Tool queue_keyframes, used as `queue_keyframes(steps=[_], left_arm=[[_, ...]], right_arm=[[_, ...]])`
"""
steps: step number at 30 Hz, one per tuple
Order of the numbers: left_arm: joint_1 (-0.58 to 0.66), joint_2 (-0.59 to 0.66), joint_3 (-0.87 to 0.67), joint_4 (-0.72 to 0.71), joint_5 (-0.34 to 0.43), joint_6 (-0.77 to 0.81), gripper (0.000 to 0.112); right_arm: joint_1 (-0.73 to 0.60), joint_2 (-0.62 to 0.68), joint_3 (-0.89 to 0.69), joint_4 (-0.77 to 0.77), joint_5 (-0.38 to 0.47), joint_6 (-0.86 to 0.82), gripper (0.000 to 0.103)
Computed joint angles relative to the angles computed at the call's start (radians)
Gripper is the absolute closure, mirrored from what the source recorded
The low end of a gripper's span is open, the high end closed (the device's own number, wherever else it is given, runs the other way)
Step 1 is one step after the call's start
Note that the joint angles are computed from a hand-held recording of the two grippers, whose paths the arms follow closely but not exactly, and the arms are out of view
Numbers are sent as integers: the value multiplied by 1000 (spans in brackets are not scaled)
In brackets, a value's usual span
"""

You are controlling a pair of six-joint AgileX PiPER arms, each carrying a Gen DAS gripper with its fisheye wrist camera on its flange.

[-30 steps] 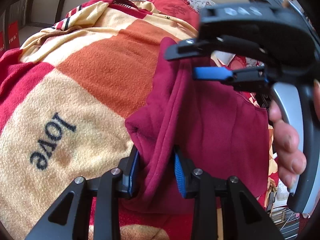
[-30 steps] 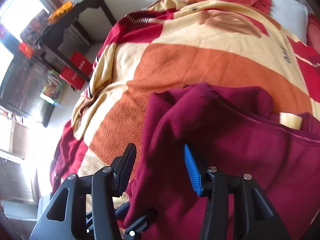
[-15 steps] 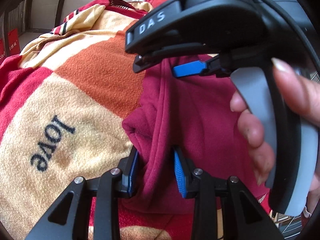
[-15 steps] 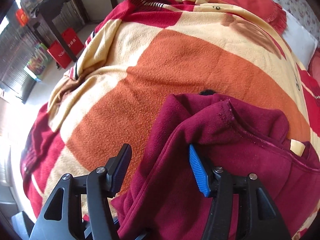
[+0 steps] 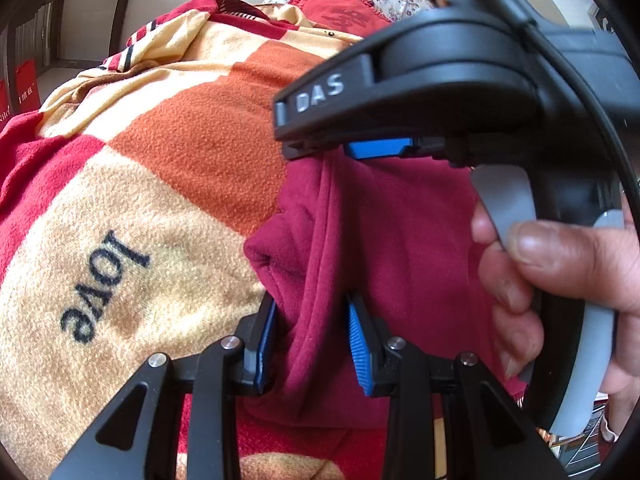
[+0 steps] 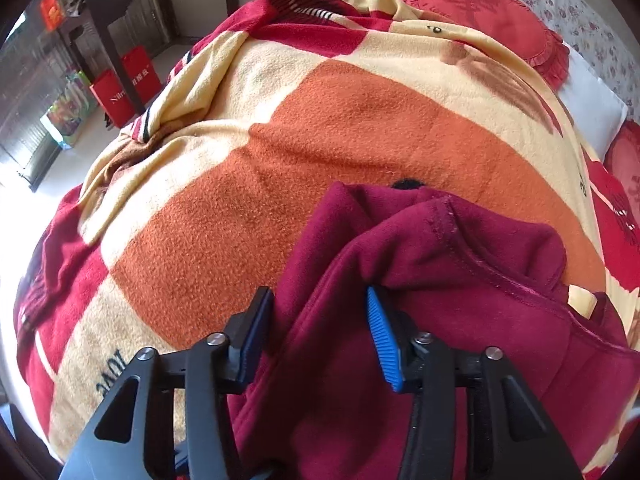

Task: Fold small clothes
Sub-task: 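Lift the held shirt end with both tools and fold it over the strip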

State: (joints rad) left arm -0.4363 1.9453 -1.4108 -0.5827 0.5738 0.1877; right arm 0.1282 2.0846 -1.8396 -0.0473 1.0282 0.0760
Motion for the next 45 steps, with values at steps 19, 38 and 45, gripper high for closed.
queue_keyframes(steps=[19,38,45], left_arm=[[-3,0,5,5,-7,12,72],[9,5,3,-32,4,43,77],[-4,-10,27,-30,-16,40,77]], right_arm=[[-107,-139,176,225,-102,-179,100],[-152,-170,215,325,-104,-246,102],[-116,-94,94,227,-28,-119,86]])
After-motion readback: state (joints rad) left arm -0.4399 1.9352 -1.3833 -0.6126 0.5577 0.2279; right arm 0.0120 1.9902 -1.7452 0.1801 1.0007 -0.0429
